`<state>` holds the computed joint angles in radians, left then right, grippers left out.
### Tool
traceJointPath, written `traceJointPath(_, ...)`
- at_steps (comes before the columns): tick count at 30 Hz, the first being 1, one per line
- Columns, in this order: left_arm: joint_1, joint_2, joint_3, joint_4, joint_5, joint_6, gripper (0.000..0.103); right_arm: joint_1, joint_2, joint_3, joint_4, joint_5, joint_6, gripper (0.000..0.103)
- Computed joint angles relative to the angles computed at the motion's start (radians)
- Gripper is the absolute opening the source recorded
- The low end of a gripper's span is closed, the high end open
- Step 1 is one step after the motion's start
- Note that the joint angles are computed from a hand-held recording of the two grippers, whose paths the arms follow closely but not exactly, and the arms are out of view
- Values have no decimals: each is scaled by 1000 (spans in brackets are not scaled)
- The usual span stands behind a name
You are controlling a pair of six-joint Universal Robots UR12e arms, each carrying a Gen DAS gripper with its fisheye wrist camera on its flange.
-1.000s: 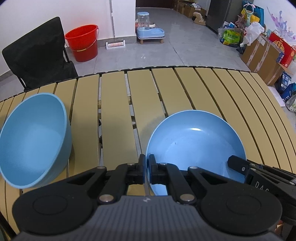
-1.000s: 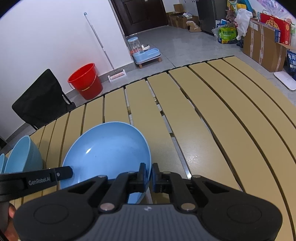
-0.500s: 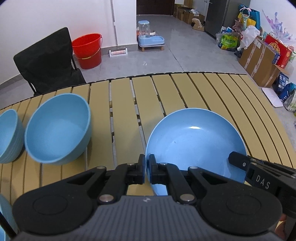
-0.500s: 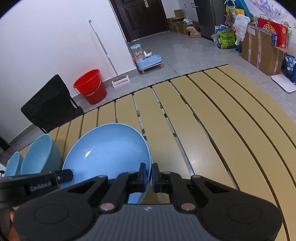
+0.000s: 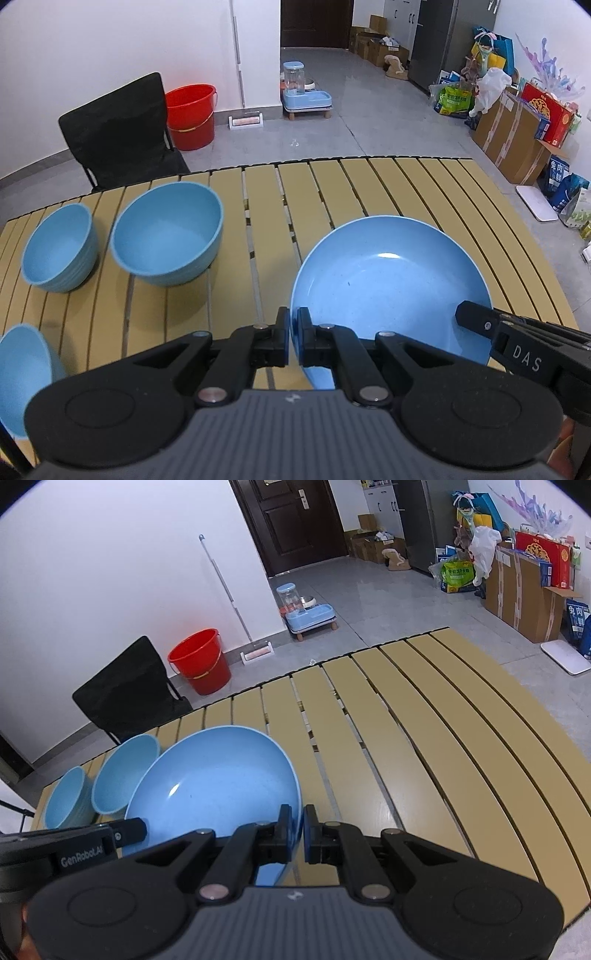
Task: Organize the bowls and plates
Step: 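Lift the blue dish with both grippers and carry it over the plate stack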
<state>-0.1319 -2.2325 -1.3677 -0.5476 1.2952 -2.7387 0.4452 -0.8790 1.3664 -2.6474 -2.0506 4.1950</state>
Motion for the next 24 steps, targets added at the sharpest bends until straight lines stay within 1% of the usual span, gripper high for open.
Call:
traceJointPath(9,35,78,-107,63,-4,16,5,44,-17,4,1,-15,22,6)
traceJointPath(18,79,137,-182,74,-25,25,5,91,-13,-25,25,-44,46,6)
traceJointPath(24,107,173,-229,97,-43,39,5,119,-9,-48,45,-64,53,6)
